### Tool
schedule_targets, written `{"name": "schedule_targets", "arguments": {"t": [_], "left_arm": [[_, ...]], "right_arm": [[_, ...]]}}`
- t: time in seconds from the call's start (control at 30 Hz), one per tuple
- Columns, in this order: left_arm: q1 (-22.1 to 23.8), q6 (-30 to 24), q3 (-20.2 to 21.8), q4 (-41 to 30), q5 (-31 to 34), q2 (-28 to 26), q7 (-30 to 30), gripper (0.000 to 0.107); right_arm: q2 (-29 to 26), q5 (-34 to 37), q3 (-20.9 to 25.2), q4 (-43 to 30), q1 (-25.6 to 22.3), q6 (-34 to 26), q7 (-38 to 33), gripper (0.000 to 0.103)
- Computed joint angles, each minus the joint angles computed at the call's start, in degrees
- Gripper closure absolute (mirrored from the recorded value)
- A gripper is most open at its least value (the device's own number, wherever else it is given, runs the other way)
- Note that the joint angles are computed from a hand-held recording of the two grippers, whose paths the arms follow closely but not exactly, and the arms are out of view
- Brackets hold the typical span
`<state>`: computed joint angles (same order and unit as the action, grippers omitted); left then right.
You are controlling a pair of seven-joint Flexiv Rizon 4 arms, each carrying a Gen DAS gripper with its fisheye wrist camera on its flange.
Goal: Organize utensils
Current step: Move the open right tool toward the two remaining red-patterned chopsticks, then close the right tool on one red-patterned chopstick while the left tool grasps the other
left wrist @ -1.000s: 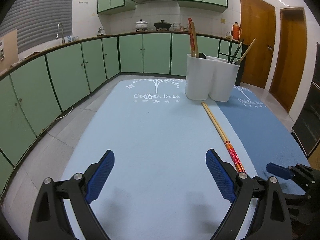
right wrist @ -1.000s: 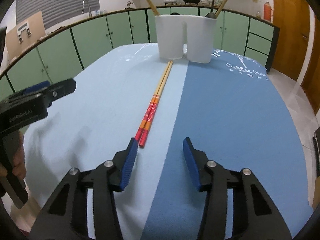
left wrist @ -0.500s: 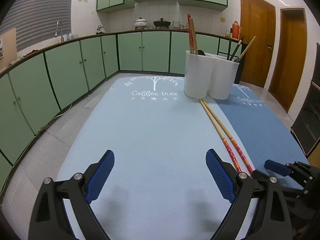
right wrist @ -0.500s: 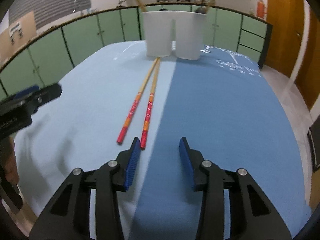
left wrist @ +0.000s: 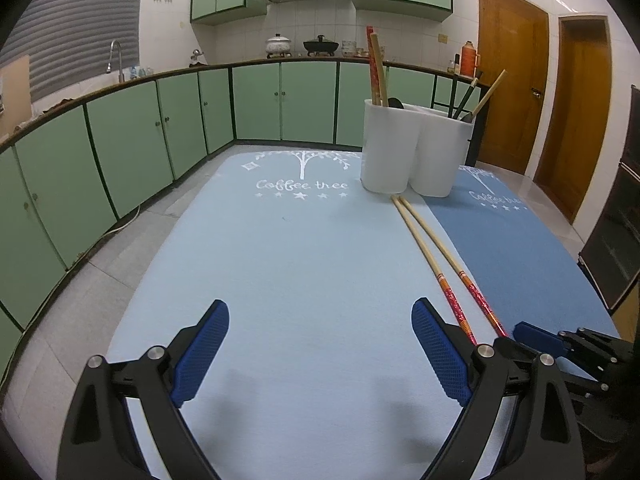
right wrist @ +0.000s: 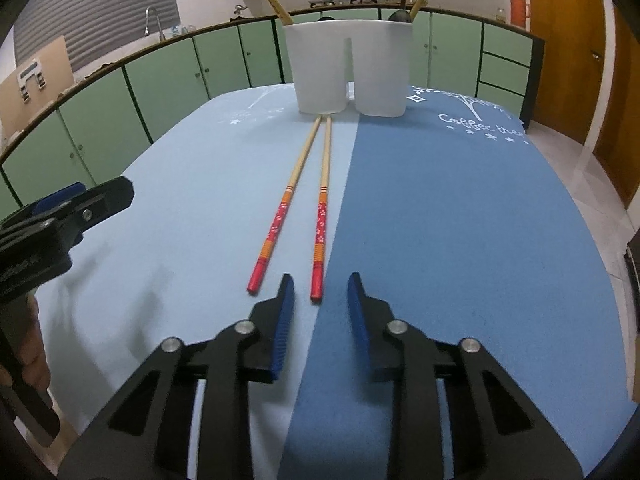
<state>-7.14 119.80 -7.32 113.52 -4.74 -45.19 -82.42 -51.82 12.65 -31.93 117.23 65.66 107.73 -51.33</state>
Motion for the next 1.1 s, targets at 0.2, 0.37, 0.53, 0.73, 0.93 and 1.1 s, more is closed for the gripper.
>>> {"name": "schedule_targets", "arguments": {"t": [0.2, 0.37, 0.53, 0.73, 0.93, 1.1], "left_arm": [[-0.6, -0.3, -0.1, -0.3, 0.2, -0.2, 0.2, 0.016], [-1.4, -0.9, -0.2, -0.7, 0.1, -0.2, 0.6, 0.016], [-1.7, -2.5, -1.3, -1.4, 0.1, -0.7, 0.7, 0.016], [-2.5, -5.1, -2.8, -2.8, 0.0, -1.9, 0.2, 0.02], [-3.4, -9.3, -4.0, -4.9, -1.1, -3.6, -0.7, 0.032], [-6.5, -10.3, -1.8, -5.9, -3.5, -3.8, -1.7, 0.038]], "right_arm": [[-0.2, -0.1, 0.3, -0.4, -0.5, 0.1, 0.0, 0.098], [0.6, 1.0, 0.9, 0.6, -0.9, 1.0, 0.2, 0.098], [1.4, 4.1, -0.7, 3.4, 0.4, 1.0, 2.2, 0.098], [2.3, 5.8, -0.8, 5.6, -0.6, 2.7, 4.0, 0.098], [2.0, 7.2, -2.2, 6.0, 0.1, 3.8, 2.9, 0.098], [2.3, 7.5, -1.1, 5.2, -1.5, 4.3, 2.2, 0.098]]}}
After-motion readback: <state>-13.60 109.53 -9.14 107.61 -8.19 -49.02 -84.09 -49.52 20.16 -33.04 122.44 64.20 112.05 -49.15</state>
